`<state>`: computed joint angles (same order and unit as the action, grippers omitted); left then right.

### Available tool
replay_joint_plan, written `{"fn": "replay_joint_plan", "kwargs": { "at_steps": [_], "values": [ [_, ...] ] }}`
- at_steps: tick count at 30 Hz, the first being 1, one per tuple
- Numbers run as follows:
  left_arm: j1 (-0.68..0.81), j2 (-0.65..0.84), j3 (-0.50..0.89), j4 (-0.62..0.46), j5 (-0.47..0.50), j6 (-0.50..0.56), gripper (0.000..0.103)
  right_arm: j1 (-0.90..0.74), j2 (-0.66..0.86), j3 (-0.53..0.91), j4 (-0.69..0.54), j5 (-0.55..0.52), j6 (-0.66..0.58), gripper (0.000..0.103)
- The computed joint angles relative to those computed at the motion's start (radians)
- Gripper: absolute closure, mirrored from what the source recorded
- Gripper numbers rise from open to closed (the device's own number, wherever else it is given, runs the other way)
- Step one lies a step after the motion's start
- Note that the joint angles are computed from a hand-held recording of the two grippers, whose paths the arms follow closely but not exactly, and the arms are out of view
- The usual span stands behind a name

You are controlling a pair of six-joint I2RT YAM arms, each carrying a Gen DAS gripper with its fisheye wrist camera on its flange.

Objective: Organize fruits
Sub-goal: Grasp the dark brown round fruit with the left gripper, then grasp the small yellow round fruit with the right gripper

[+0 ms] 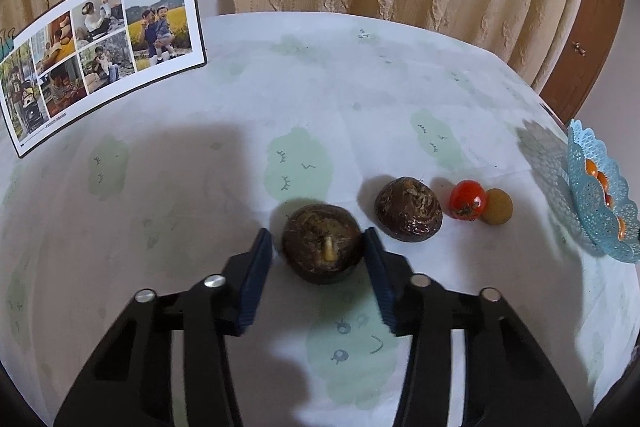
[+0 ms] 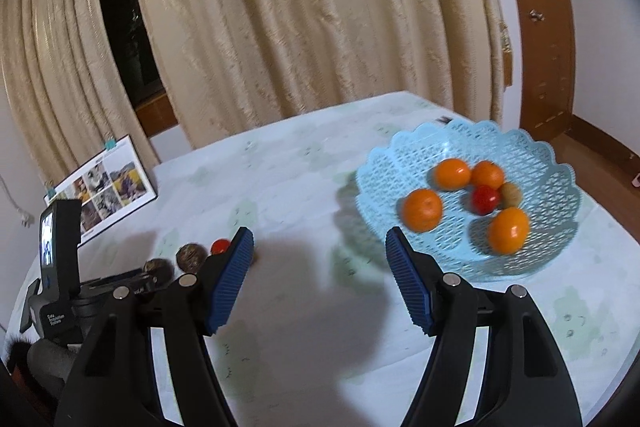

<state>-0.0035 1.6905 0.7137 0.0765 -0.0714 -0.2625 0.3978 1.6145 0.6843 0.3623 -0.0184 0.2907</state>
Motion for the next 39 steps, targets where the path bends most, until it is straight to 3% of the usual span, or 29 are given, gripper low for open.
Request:
{"fn": "replay_joint_plan", "kwargs": {
  "at_steps": [8, 17, 24, 29, 34, 39],
  "values": [
    [0.006, -0.067, -0.026, -0.010, 0.016, -0.010, 0.062, 0.048, 0.064, 0.089, -0.076, -0.018, -0.063, 0.033],
    [0.002, -0.203, -0.076, -0.026, -0.015, -0.021, 0.062, 0.098, 0.277, 0.328, -0.238, -0.099, -0.150, 0.033],
    [0.002, -0.255, -0.089, -0.041, -0.011, -0.028, 0.062, 0.114, 0.457, 0.540, -0.370, -0.112, -0.183, 0.053],
    [0.000, -0.254, -0.091, -0.042, -0.011, -0.033, 0.062, 0.109, 0.521, 0.626, -0.420, -0.139, -0.173, 0.057],
    [-0.004, -0.246, -0.090, -0.041, -0.011, -0.033, 0.062, 0.113, 0.530, 0.644, -0.431, -0.122, -0.181, 0.074],
    [-0.002, -0.237, -0.089, -0.038, -0.012, -0.033, 0.062, 0.108, 0.509, 0.612, -0.413, -0.125, -0.175, 0.075]
  ]
}}
